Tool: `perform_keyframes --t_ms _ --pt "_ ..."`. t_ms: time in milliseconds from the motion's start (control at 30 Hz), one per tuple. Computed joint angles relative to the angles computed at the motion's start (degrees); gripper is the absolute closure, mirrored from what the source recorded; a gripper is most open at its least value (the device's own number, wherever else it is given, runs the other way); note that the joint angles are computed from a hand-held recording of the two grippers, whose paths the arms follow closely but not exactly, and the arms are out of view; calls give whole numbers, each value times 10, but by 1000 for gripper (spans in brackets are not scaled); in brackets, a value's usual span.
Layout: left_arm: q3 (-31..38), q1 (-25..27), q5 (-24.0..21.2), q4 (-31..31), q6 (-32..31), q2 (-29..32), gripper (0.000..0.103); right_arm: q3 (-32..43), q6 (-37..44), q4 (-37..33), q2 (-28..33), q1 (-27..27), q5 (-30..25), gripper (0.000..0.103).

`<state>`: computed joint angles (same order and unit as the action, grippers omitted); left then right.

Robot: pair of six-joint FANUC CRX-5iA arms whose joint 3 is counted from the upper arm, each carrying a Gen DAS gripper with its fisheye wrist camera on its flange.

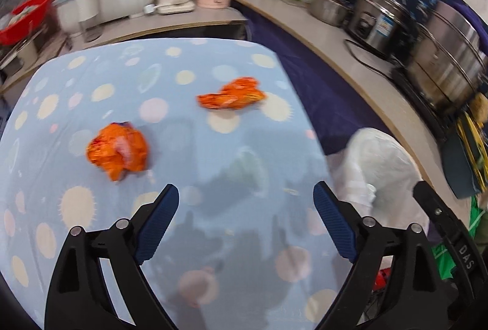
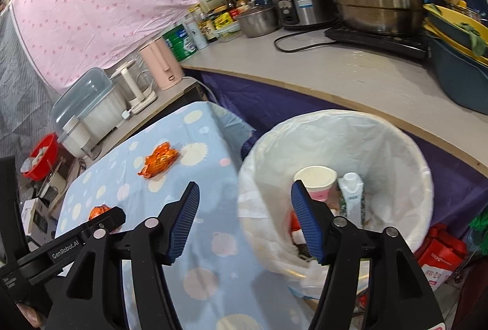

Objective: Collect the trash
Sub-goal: 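Withdraw both open tools from the bin toward the orange wrappers, then grasp an orange wrapper with the left tool while the right tool grasps the other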

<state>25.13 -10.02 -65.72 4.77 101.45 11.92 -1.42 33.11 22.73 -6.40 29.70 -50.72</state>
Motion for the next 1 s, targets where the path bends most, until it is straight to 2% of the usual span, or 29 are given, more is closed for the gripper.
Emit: perform_keyframes --t_ms 300,567,767,833,967,1000 --pt "-29 80 3 0 18 -5 16 86 43 -54 86 18 -2 40" --pt "-25 113 0 5 11 17 16 190 91 -119 180 14 -19 40" --pt "-27 127 6 32 -15 33 16 277 121 -144 255 13 -43 40" --pt "-26 128 9 41 -26 38 18 307 128 -148 280 10 -52 40" --pt "-24 128 10 57 -51 48 33 361 134 -162 323 3 -70 40" --pt "-24 128 9 61 -56 50 34 374 136 -164 333 1 -75 40"
